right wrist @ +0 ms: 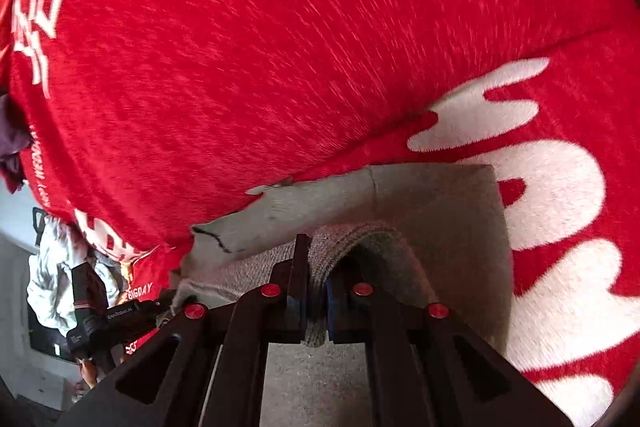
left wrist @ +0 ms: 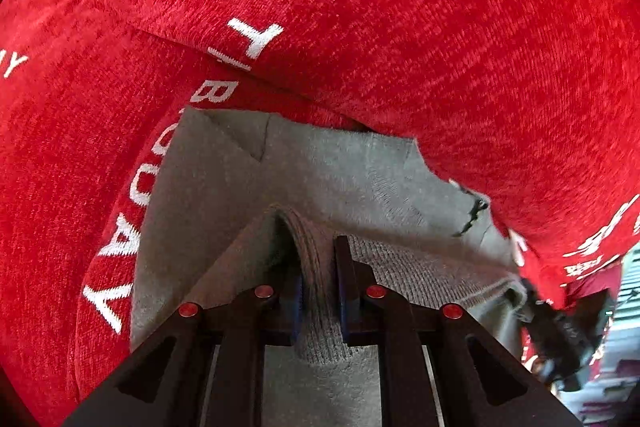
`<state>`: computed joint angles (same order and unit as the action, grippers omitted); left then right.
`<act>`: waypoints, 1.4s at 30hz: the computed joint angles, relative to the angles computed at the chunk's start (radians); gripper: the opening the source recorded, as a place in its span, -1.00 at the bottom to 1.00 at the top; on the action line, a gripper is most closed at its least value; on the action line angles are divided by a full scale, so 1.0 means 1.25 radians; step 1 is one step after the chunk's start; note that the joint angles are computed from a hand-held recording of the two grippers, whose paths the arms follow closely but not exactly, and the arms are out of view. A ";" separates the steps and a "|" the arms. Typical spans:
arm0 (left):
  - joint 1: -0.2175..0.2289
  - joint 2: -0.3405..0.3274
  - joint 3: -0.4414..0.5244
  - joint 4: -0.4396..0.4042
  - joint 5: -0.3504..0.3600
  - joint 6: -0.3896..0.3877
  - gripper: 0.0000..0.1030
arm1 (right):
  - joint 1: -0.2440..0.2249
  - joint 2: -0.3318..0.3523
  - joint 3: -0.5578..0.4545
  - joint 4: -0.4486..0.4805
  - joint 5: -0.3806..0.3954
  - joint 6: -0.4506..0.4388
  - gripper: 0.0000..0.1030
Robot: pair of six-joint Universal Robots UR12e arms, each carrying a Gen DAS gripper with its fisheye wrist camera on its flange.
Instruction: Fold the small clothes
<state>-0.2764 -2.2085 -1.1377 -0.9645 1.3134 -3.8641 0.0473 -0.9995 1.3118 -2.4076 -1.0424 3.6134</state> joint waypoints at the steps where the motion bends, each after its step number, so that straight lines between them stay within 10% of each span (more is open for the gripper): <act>1: 0.003 0.001 -0.001 0.001 -0.013 -0.002 -0.60 | -0.001 0.002 -0.002 0.009 0.002 0.005 -0.79; 4: 0.017 0.021 -0.046 0.110 -0.051 -0.048 0.51 | -0.007 -0.002 0.020 -0.033 0.025 0.044 -0.50; 5: 0.019 0.028 -0.058 0.139 -0.048 -0.070 0.96 | -0.009 -0.007 0.032 -0.059 0.022 0.059 -0.10; 6: 0.022 0.036 -0.074 0.172 -0.037 -0.105 1.00 | -0.010 -0.013 0.043 -0.088 0.015 0.077 0.36; 12: 0.017 0.073 -0.095 0.137 0.049 -0.096 1.00 | -0.013 -0.049 0.077 -0.163 -0.037 0.090 0.57; 20: -0.070 0.021 0.015 0.007 0.240 0.238 1.00 | 0.058 -0.046 0.000 0.042 -0.158 -0.337 0.57; 23: -0.095 -0.017 0.071 -0.059 0.387 0.303 1.00 | 0.081 -0.032 -0.023 0.049 -0.274 -0.378 0.57; 27: -0.064 0.018 0.010 0.002 0.351 0.292 1.00 | 0.042 -0.027 -0.020 0.045 -0.235 -0.284 0.57; 37: -0.038 -0.025 0.047 -0.020 0.295 0.303 1.00 | 0.024 0.029 -0.086 0.161 -0.155 -0.342 0.15; 38: -0.041 -0.031 0.055 -0.028 0.295 0.310 0.94 | 0.026 0.031 -0.090 0.175 -0.152 -0.355 -0.04; 42: -0.029 -0.054 0.081 -0.069 0.210 0.338 -0.55 | 0.025 0.031 -0.089 0.174 -0.127 -0.368 -0.87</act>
